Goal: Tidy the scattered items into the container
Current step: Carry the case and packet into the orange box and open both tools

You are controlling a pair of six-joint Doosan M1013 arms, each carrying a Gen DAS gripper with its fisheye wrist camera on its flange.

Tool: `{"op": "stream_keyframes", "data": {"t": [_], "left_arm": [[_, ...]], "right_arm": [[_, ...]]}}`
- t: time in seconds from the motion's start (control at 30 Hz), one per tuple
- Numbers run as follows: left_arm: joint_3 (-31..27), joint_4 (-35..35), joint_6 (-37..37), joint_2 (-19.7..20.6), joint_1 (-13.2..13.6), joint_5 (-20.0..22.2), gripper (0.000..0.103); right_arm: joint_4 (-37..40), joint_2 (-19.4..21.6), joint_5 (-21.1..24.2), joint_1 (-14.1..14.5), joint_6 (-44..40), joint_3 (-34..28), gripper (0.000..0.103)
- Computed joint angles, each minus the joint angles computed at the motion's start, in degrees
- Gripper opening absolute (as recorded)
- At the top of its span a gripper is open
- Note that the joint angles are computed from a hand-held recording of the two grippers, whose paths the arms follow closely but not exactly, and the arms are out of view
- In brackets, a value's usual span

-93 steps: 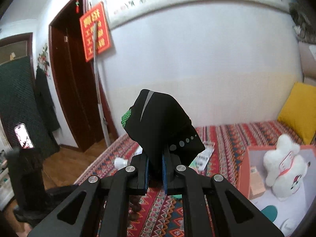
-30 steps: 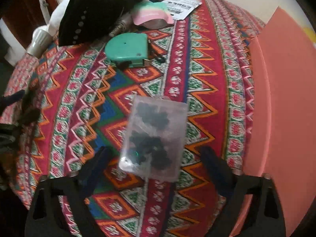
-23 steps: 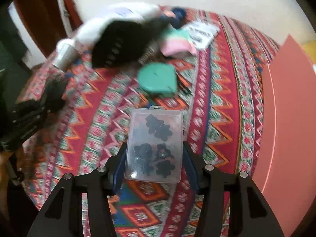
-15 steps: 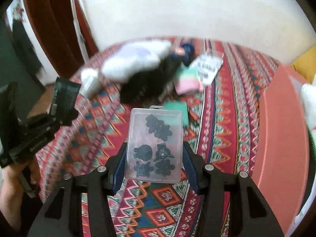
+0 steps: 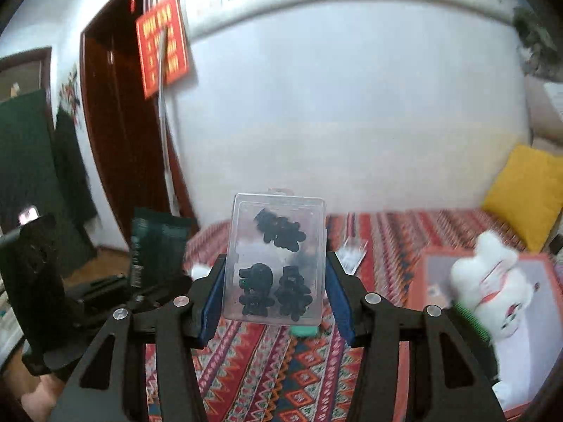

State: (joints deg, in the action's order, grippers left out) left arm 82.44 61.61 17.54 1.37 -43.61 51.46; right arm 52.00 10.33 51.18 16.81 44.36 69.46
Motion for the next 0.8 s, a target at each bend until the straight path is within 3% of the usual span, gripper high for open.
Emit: {"op": "stream_keyframes", "data": {"t": [0.1,0.23,0.37,0.43,0.47,0.5,0.53,0.57,0.6,0.67,0.8], "left_arm": [[-4.6,-1.9,3.8,2.9,0.3,-3.1,0.005],[-9.9,-6.4,9.4,6.7,0.8,-6.8,0.005],[-15.5,-16.1,17.9,11.6,1.9,-7.5,0.005],[-19.0,-26.7,26.2,14.5,3.1,-6.6,0.007],[-21.2,-33.3,31.4,16.2,3.8,-4.9,0.012],[-23.2,-37.6,34.6,17.7,4.2,-2.8,0.035],[-24.2,-39.3,35.9,18.8,4.2,-1.5,0.051],[-24.4,-38.8,35.7,19.3,3.9,-1.0,0.078],[-23.9,-36.7,34.3,19.3,3.5,-1.4,0.087],[-22.4,-33.5,31.8,18.7,2.9,-2.9,0.088],[-19.7,-31.5,27.1,17.0,3.2,-3.2,0.088]], "right_arm": [[3.8,-1.9,-1.7,-2.1,-1.6,1.1,0.056],[5.5,-4.2,-7.7,-5.7,-0.5,2.6,0.056],[0.0,-3.2,-12.1,-7.9,6.6,1.4,0.056],[-4.4,-2.1,-12.3,-8.7,11.7,0.3,0.056],[-9.0,-0.9,-11.6,-8.8,16.2,-0.9,0.056],[-15.7,0.7,-8.8,-8.6,21.1,-3.2,0.057],[-20.9,2.7,-5.9,-8.3,24.5,-5.5,0.058],[-23.9,3.9,-4.4,-8.0,27.0,-7.1,0.062],[-27.3,4.8,-3.3,-7.7,30.4,-8.0,0.081],[-32.2,5.5,-3.9,-7.3,36.2,-8.3,0.098],[-31.3,5.5,-5.7,-7.2,35.8,-8.3,0.099]]}}
